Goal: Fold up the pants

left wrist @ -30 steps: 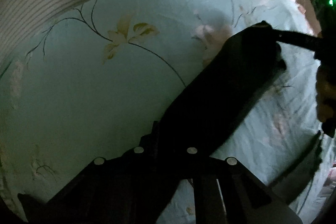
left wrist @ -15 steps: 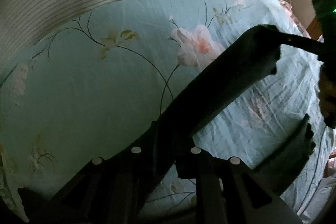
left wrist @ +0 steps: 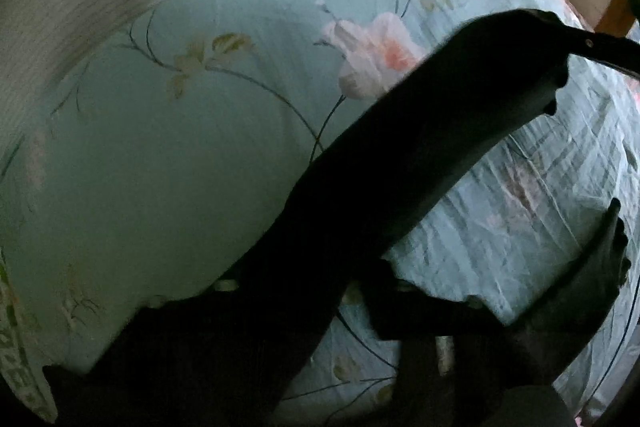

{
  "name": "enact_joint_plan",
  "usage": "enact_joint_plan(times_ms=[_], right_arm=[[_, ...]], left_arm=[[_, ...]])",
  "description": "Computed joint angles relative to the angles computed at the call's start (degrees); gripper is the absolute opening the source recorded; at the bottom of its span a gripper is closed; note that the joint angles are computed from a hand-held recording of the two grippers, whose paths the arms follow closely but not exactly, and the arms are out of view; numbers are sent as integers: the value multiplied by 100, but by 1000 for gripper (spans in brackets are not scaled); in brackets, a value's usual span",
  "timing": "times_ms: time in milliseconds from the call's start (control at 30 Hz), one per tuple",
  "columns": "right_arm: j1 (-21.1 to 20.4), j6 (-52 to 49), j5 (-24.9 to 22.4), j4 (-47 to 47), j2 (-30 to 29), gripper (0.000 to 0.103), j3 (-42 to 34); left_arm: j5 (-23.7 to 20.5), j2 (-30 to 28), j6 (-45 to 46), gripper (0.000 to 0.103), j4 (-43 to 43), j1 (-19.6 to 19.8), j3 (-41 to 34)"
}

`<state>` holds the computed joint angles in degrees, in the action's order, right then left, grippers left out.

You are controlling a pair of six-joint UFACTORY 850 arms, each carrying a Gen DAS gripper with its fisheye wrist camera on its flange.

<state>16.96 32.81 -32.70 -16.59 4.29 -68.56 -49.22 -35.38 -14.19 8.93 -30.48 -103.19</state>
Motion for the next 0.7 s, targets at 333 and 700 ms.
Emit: enact_joint_plan(times_ms=[333,700], right_arm=[[43,14,-73,-208,168,7,102],[808,164,-976,-932,1313,7,1070]], left_arm=[[374,781,653,11,-921,59,707],[701,1952,1081,10,-1606,-505,2230]])
